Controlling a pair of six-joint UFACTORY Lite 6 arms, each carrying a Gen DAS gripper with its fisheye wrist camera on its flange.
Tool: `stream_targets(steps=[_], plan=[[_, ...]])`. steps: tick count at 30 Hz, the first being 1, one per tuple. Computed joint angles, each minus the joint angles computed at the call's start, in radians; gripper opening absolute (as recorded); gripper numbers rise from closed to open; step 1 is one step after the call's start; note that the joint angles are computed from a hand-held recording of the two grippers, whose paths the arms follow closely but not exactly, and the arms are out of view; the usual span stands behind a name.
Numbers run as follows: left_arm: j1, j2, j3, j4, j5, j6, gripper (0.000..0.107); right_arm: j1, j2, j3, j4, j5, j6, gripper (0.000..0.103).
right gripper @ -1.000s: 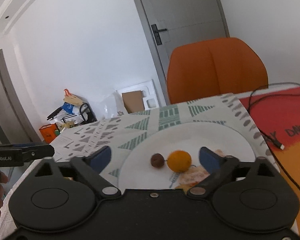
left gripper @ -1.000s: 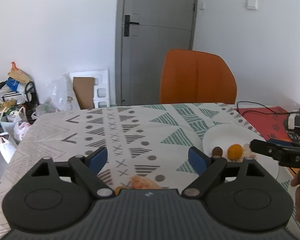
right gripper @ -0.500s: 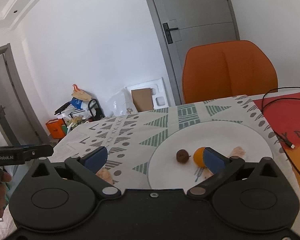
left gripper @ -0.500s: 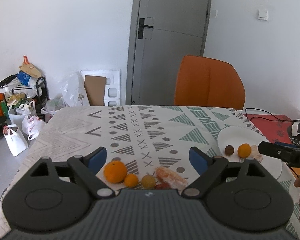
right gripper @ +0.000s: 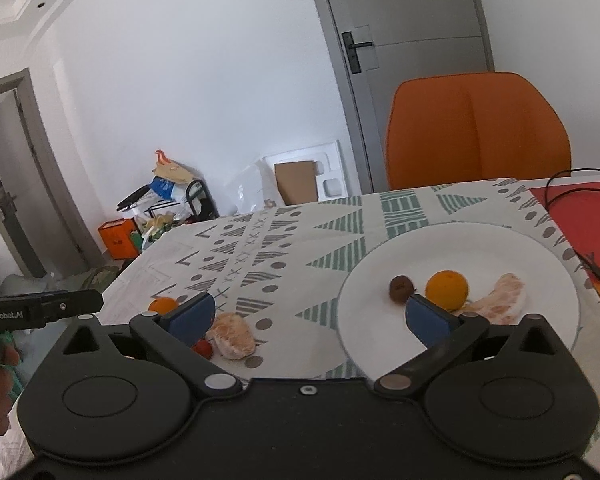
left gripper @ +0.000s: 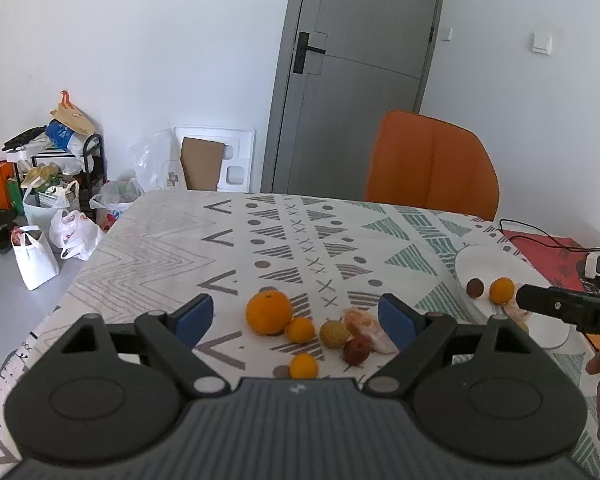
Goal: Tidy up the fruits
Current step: 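Move both open tools back from the plate to the fruit cluster, then grasp a small orange with the left tool while the right tool grasps a red plum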
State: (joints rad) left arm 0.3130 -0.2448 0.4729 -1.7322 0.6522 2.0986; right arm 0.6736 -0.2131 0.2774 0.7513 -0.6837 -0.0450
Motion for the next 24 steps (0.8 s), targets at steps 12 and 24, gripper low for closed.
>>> stream_targets(steps=[12, 24], plan=[[0.047, 0.145, 0.015, -0.051, 0.053, 0.113, 0.085, 0.052, 0.145, 0.099, -0.007, -0.007, 0.018, 0.103], [-0.005, 0.285, 0.041, -0.127, 0.068, 0.201, 0.057, 0.070, 0.253, 0.201, -0.061, 0.011, 0.007, 0.095]])
